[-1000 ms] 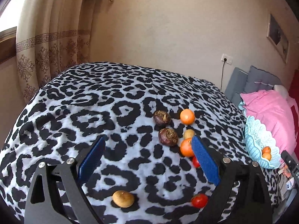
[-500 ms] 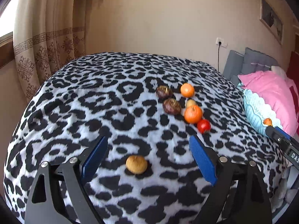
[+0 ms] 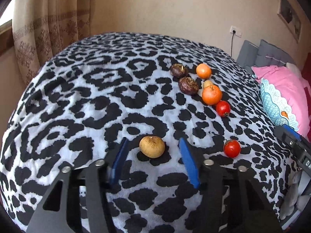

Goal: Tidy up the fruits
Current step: 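Grasp the brown round fruit with the left tool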

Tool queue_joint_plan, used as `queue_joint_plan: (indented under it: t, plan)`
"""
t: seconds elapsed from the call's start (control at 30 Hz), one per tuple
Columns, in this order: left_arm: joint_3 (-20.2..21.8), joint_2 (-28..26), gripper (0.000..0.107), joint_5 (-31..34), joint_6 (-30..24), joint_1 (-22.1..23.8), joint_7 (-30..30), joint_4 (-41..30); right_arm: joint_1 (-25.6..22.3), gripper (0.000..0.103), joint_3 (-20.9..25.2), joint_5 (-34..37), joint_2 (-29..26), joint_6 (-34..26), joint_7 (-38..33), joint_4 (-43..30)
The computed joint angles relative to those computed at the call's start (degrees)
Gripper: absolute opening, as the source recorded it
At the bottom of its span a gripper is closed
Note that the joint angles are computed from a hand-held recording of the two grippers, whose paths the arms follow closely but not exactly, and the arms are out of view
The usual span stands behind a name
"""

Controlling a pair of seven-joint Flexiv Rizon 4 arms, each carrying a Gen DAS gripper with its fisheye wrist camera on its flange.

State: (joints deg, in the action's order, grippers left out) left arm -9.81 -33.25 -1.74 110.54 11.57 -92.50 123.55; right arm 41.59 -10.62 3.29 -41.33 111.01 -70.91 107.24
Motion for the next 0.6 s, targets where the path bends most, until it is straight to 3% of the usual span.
queue_joint_plan:
  t: [0.2, 0.33, 0.43, 0.6]
  plan:
    - [-0.4, -0.5, 0.029, -1.5, -3.3, 0.2, 0.6, -0.9, -5.5, 0.079, 6.1, -4.3, 0.1, -1.4, 0.8, -0.8]
    - [-0.9, -0.7, 0.029, -1.3, -1.7, 0.7, 0.3, -0.4, -7.7, 0.079, 9.0, -7.3, -0.2, -2.1, 1.0, -1.4]
    - [0.9, -0.6, 0.029, -1.7, 0.9, -1.0, -0.5, 0.2, -8.8, 0.079, 10.4, -9.5, -0.4, -2.8, 0.9, -1.8]
    - [0.5, -0.5, 0.029, -0.3, 3.4, 0.1, -2.4, 1.1, -13.9, 0.079, 16.9, -15.1, -1.4, -5.8, 1.3, -4.0]
